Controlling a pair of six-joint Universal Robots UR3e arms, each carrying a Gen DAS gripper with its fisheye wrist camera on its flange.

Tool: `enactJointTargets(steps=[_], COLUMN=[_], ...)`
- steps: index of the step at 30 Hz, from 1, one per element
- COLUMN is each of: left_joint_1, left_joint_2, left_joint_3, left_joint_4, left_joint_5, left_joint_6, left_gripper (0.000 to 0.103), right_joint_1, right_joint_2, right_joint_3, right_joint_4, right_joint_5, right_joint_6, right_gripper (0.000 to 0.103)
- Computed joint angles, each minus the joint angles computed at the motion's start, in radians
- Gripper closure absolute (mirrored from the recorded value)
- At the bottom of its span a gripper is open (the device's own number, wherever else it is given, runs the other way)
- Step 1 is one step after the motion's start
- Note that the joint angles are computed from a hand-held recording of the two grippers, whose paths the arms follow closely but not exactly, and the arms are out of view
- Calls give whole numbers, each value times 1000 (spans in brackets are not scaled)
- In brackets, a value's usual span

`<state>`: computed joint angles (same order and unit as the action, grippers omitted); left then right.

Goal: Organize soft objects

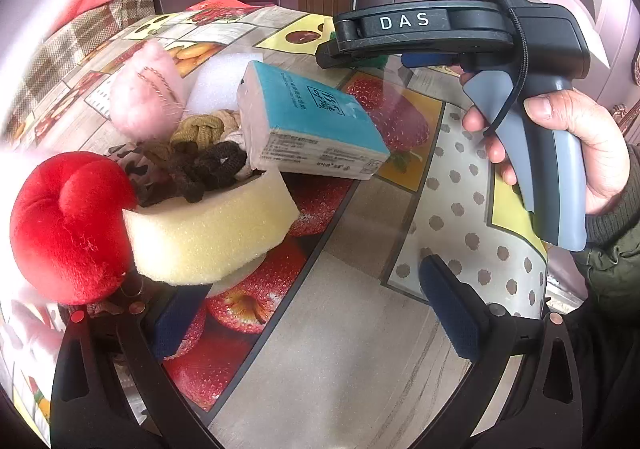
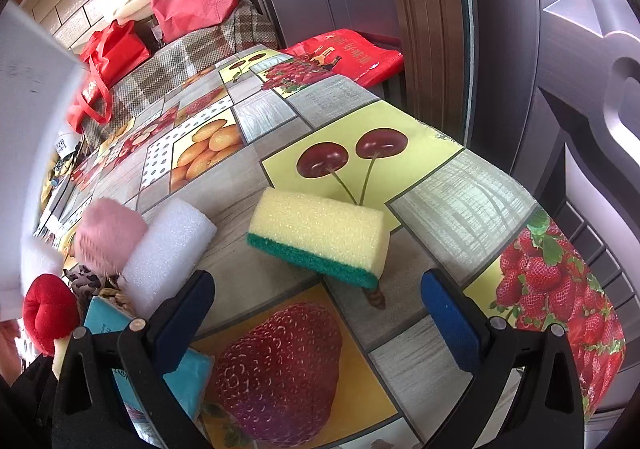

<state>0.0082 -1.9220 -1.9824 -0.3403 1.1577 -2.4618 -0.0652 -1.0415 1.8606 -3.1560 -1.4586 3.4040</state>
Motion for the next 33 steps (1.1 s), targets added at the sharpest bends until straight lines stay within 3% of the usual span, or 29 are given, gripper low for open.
enactJointTargets(steps=[33], left_joint_1=[-1], left_joint_2=[0], left_joint_3=[1], left_joint_4=[0], left_joint_5=[0], left_joint_6=[-1], left_gripper=[1], right_joint_1=[-5], right_joint_2=[-2], right_joint_3=[9], right_joint_4=[-14], right_joint_5=[26], right_joint_6=[3], right_gripper=[0])
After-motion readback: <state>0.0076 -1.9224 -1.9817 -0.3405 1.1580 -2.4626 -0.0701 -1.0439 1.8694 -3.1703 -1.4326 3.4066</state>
